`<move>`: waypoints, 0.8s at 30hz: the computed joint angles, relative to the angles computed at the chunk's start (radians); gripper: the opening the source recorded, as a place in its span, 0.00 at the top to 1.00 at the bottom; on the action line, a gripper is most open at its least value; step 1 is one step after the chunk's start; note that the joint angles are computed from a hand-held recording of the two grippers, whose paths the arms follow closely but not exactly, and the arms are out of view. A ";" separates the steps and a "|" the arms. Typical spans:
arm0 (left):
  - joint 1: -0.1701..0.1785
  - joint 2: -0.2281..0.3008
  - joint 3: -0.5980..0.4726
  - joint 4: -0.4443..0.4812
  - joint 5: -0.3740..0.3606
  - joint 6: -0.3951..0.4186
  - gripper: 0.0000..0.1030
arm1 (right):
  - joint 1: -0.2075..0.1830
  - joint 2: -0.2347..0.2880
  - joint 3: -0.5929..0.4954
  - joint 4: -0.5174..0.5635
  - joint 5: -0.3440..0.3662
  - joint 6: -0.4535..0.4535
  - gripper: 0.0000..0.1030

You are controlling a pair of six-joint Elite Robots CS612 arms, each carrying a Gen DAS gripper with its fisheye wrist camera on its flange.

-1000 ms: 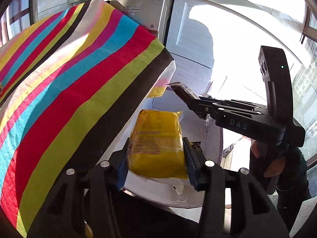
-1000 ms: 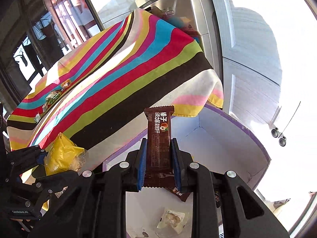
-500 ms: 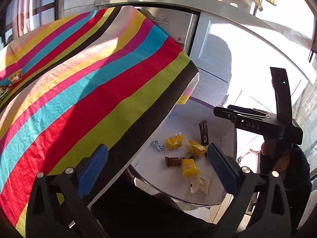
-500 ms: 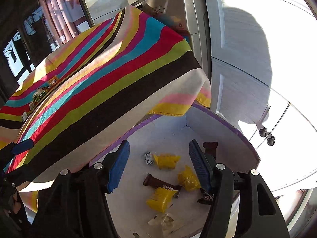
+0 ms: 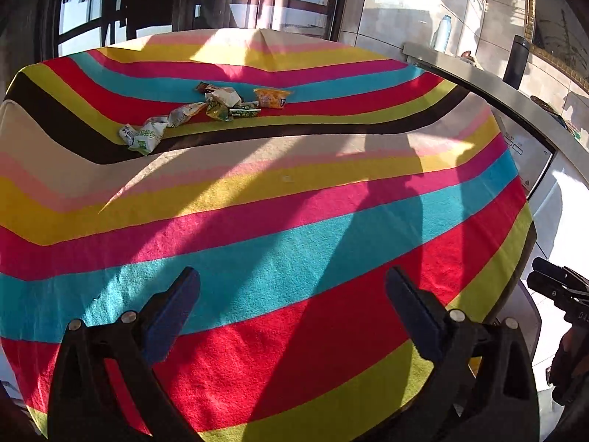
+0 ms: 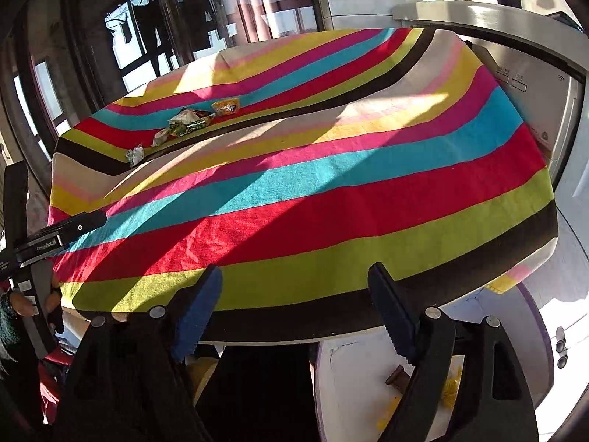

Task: Organize snacks
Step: 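Withdraw both tools from the box back over the snack pile, then grasp the yellow pastry bag with the right tool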

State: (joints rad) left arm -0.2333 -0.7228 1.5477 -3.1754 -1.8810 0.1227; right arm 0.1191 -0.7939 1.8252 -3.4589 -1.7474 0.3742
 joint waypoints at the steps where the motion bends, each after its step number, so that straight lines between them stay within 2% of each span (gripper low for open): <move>1: 0.007 0.009 -0.016 0.001 0.019 -0.014 0.02 | 0.005 0.011 -0.032 0.014 -0.002 -0.033 0.22; 3: 0.017 0.026 -0.051 0.006 0.055 -0.036 0.02 | 0.013 0.038 -0.105 0.056 -0.009 -0.097 0.18; 6: 0.027 0.056 -0.106 0.012 0.105 -0.058 0.02 | 0.016 0.085 -0.223 0.133 -0.010 -0.168 0.17; 10: 0.038 0.093 -0.189 0.076 0.125 -0.082 0.02 | 0.001 0.146 -0.380 0.250 0.045 -0.183 0.17; 13: 0.053 0.114 -0.233 0.115 0.097 -0.145 0.03 | -0.003 0.198 -0.504 0.326 0.045 -0.223 0.16; 16: 0.073 0.129 -0.266 0.188 0.029 -0.233 0.03 | -0.007 0.255 -0.637 0.424 0.031 -0.274 0.16; 19: 0.084 0.136 -0.270 0.173 0.006 -0.308 0.03 | -0.017 0.313 -0.762 0.512 0.019 -0.314 0.16; 24: 0.082 0.139 -0.277 0.189 -0.018 -0.269 0.02 | -0.038 0.413 -0.973 0.645 0.036 -0.365 0.16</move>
State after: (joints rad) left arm -0.1515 -0.5837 1.2708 -2.9864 -1.8992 -0.1461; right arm 0.0811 -0.3807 0.8520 -2.8135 -1.7112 0.0094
